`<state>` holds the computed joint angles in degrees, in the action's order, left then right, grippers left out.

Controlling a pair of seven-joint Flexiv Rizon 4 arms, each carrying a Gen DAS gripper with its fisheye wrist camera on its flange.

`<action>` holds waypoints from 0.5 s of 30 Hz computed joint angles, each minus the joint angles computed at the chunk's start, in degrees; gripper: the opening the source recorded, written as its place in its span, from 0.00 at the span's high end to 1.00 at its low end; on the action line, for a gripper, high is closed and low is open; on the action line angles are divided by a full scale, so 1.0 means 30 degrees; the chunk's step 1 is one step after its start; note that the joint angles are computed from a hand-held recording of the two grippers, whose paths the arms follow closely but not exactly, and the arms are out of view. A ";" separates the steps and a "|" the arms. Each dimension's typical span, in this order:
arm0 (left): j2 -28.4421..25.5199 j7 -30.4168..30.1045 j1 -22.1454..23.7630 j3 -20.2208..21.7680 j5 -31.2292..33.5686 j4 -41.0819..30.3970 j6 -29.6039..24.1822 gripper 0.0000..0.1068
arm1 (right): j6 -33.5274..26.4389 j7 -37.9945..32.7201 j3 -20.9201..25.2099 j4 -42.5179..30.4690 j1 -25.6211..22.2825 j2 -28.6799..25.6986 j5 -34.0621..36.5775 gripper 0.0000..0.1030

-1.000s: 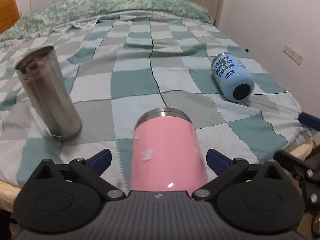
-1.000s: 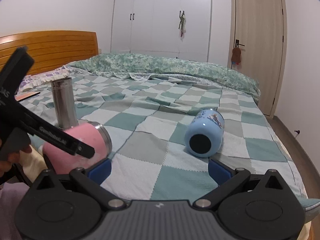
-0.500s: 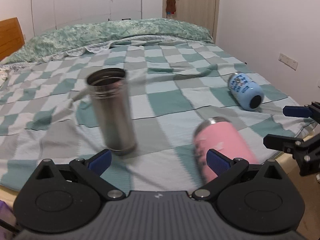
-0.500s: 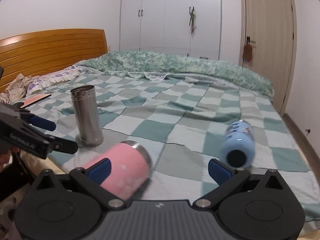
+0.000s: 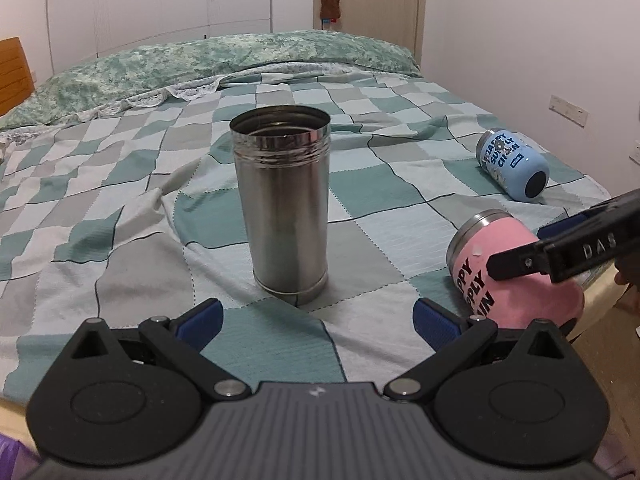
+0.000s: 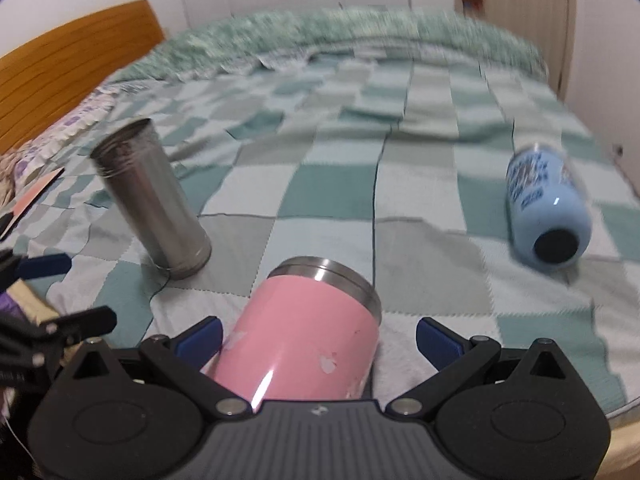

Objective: Flip cup upright
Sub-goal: 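Grasp the pink cup with the right tool while the left tool releases it, then rotate the pink cup upright with the right tool and lower it beside the tumbler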

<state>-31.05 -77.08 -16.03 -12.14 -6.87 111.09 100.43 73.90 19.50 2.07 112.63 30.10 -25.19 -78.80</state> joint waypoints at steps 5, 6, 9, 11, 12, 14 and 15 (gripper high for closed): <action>-0.0550 0.0435 0.1119 -0.1156 0.0281 -0.0311 -0.0087 0.04 | 0.0739 -0.3209 0.0985 -0.0556 -0.0371 -0.0997 0.5152 0.01; -0.0631 0.0475 0.1209 -0.1262 0.0296 -0.0352 -0.0078 0.04 | 0.0757 -0.3821 0.1156 -0.0708 -0.0393 -0.1152 0.6040 0.01; -0.0870 0.0620 0.1523 -0.1603 0.0321 -0.0491 -0.0178 0.04 | 0.0900 -0.5376 0.1609 -0.1146 -0.0422 -0.1675 0.8357 0.08; -0.0960 0.0672 0.1630 -0.1719 0.0307 -0.0544 -0.0205 0.04 | 0.0912 -0.6237 0.1918 -0.1391 -0.0438 -0.1941 0.9797 0.11; -0.0988 0.0705 0.1731 -0.1827 0.0313 -0.0543 -0.0208 0.04 | 0.0935 -0.6413 0.1805 -0.1420 -0.0286 -0.1967 1.0169 0.12; -0.0998 0.0760 0.1975 -0.2088 0.0339 -0.0474 -0.0204 0.04 | 0.1081 -0.6826 0.1541 -0.1417 0.0023 -0.1946 1.0759 0.12; -0.1000 0.0753 0.1975 -0.2079 0.0316 -0.0474 -0.0221 0.04 | 0.1139 -0.7017 0.1385 -0.1388 0.0205 -0.1915 1.1002 0.12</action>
